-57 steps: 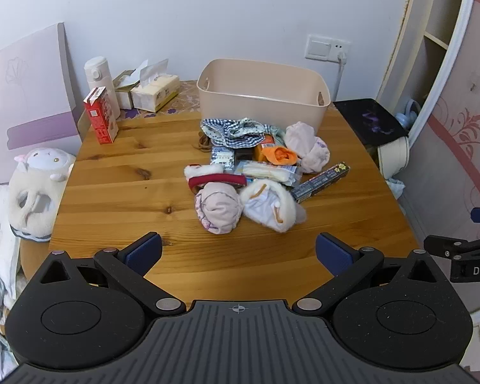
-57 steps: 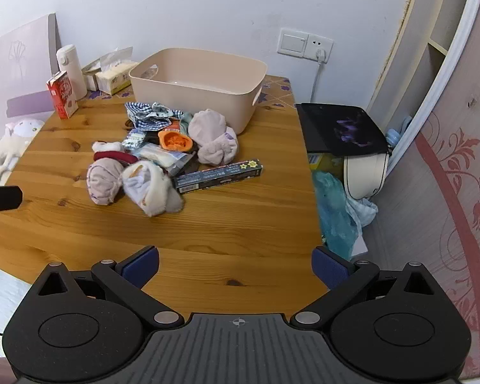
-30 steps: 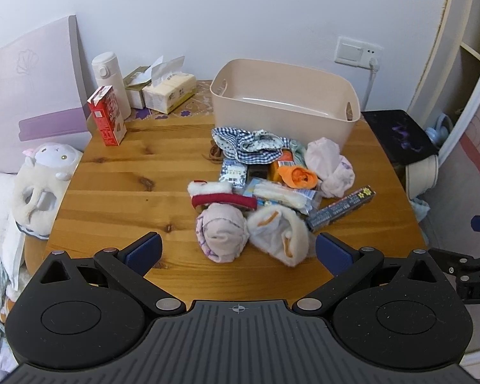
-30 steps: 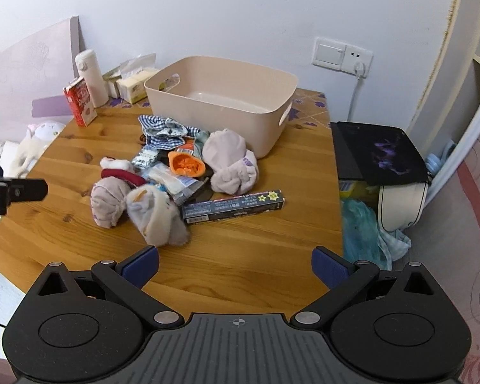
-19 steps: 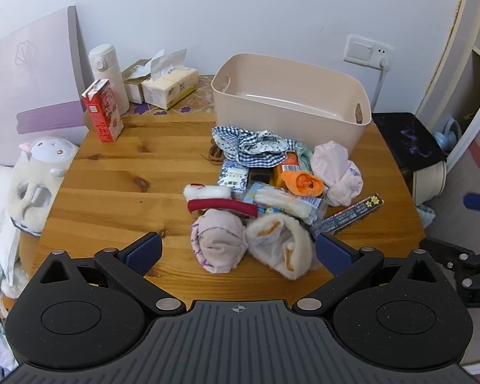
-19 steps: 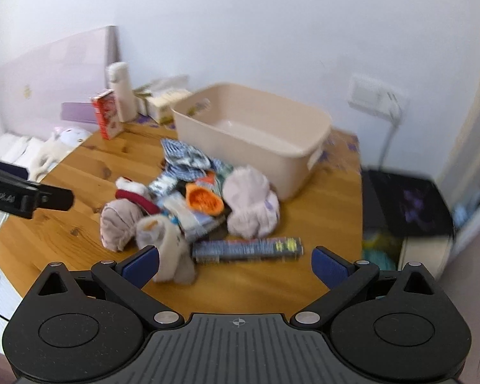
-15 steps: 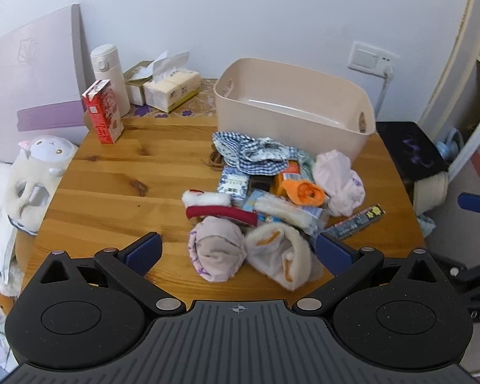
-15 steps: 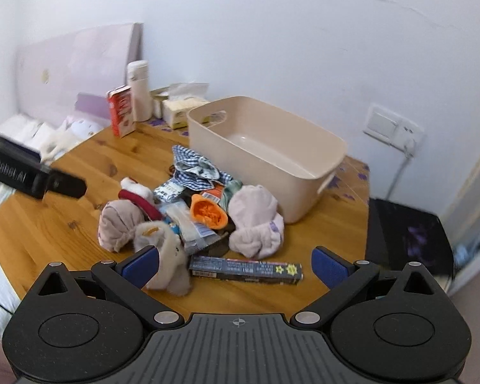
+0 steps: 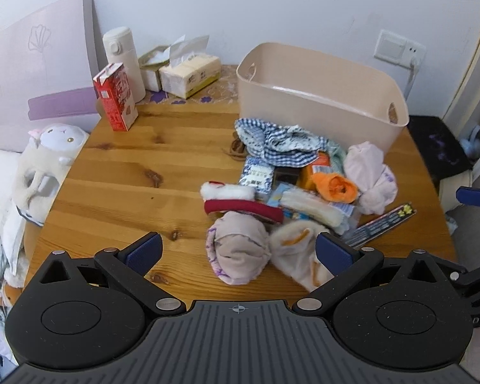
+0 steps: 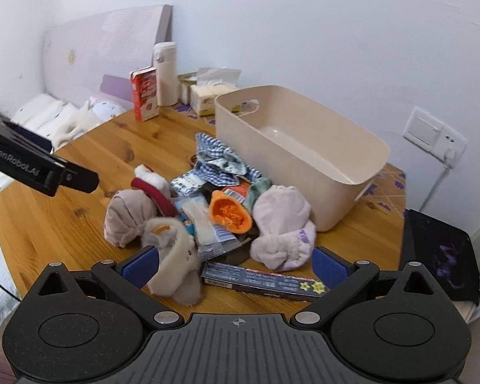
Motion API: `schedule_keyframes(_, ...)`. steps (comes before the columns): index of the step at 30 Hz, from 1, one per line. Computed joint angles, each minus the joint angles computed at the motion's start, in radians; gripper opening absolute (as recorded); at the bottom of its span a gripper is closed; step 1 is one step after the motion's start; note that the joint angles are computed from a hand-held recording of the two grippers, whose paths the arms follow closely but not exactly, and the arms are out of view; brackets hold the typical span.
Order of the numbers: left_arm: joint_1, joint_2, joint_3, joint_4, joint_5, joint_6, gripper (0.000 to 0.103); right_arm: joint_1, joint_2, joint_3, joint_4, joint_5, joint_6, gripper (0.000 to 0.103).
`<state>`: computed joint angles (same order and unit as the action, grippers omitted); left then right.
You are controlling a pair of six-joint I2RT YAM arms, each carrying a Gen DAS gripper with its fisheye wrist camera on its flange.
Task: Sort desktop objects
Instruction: 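Move both tools toward the pile of items on the table, then grasp the pink rolled sock with the left tool while the right tool grasps the white plush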
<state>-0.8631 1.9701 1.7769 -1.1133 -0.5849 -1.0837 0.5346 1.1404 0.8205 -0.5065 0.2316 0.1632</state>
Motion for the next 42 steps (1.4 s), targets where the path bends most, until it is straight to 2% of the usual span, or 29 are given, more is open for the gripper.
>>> schedule_keyframes(2,0.020,-0.008,-0.025,0.032,0.028,0.014,0.103,-0.007,0.011,-0.016,0.041,-0.030,-0.012,0.103)
schedule_keyframes(6,0.048,0.030,-0.008,0.024,0.034,0.069,0.103,-0.001,0.078,-0.011,0.074,-0.046,-0.021,0.103)
schedule_keyframes(9,0.081,0.029,-0.052,0.089,0.081,0.134,0.103,0.006,0.119,-0.020,0.120,-0.052,-0.019,0.103)
schedule_keyframes(12,0.111,0.070,-0.040,0.090,0.113,0.205,0.103,0.019,0.170,-0.010,0.131,-0.043,0.024,0.103)
schedule_keyframes(15,0.137,0.092,-0.051,0.109,0.117,0.265,0.103,0.014,0.215,-0.009,0.154,-0.087,0.072,0.103)
schedule_keyframes(22,0.195,0.100,-0.124,0.258,0.222,0.433,0.103,0.022,0.337,0.021,0.155,-0.120,0.151,0.097)
schedule_keyframes(28,0.241,0.125,-0.152,0.356,0.317,0.512,0.103,0.013,0.424,0.063,0.145,-0.145,0.251,0.087)
schedule_keyframes(33,0.271,0.154,-0.169,0.395,0.372,0.568,0.103,0.019,0.497,0.106,0.137,-0.148,0.278,0.079)
schedule_keyframes(37,0.292,0.171,-0.175,0.389,0.407,0.580,0.101,0.018,0.532,0.127,0.141,-0.161,0.287,0.077)
schedule_keyframes(39,0.303,0.178,-0.178,0.380,0.431,0.585,0.096,0.014,0.548,0.137,0.146,-0.173,0.291,0.071)
schedule_keyframes(40,0.308,0.179,-0.181,0.378,0.445,0.587,0.089,0.014,0.552,0.139,0.149,-0.174,0.294,0.069)
schedule_keyframes(42,0.318,0.158,-0.220,0.415,0.466,0.641,0.088,0.013,0.562,0.145,0.155,-0.184,0.296,0.066)
